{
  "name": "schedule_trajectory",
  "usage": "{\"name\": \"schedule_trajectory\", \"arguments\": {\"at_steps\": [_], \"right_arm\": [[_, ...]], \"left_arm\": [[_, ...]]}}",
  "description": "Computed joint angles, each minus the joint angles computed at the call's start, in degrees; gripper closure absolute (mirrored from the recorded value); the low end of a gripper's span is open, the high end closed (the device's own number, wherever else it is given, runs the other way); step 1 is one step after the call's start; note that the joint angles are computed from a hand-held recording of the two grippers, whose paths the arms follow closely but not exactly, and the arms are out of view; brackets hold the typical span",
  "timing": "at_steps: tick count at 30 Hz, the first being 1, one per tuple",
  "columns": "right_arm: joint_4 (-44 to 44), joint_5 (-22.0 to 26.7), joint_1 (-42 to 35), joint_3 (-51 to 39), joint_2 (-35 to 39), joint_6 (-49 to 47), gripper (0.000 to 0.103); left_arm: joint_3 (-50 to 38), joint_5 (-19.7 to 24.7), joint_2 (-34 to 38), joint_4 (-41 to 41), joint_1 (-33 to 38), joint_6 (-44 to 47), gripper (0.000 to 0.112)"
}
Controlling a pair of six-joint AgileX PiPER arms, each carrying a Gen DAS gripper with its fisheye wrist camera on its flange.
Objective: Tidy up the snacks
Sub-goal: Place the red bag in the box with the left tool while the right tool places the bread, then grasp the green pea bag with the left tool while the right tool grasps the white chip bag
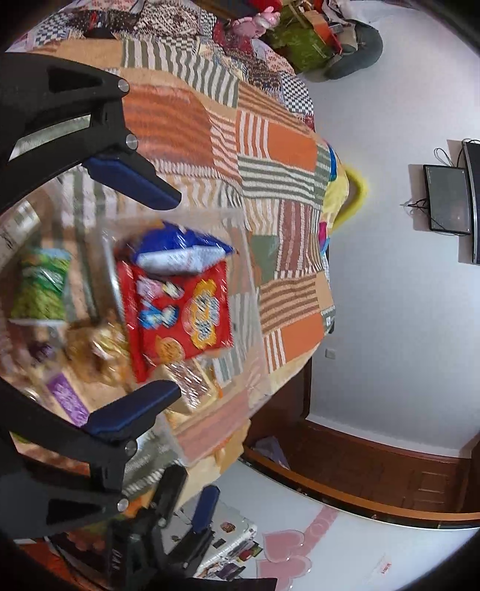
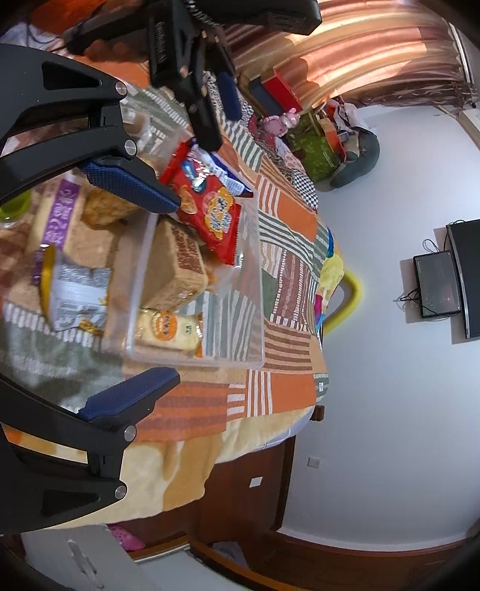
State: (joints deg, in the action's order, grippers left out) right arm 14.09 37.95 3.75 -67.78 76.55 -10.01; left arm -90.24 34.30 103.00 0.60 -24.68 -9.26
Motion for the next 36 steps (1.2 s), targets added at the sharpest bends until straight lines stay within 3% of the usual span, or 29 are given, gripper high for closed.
{"name": "schedule_trajectory", "arguments": {"at_steps": [11,15,19,21,27,32,36], "right_arm": [[-0.58,0.59,-0.30,7.72,-3.88,-0.86,0.020],[0.89,1.19,-0.82,9.70,-3.37,-1.87,0.027],[1.95,1.36,-1.15,10.07,-2.06,-2.51,0.028],[1.42,1.35,-0.80,9.57,-0.79,-1.74,0.034],[1.49,1.34,0.02,7.30,3.21,-0.99,0.036],[2.77,1.61,0.37,7.77,4.38,-1.35,0.039],[1.11,0.31,1.20,8.90,4.10,0.31,0.042]], "left_arm": [[15.47,-1.29,-6.34,-6.70,2.78,7.35,0.016],[18.89,-2.47,-5.80,-12.35,2.84,11.52,0.016],[18.42,-1.56,-2.79,-15.62,2.59,13.73,0.016],[18.16,-1.70,-1.38,-16.34,2.49,14.26,0.016],[17.49,-3.37,0.81,-13.22,1.23,11.61,0.016],[17.45,-3.93,1.85,-19.34,2.36,16.49,0.025],[17.20,-3.53,2.20,-21.92,3.28,18.96,0.051]]}}
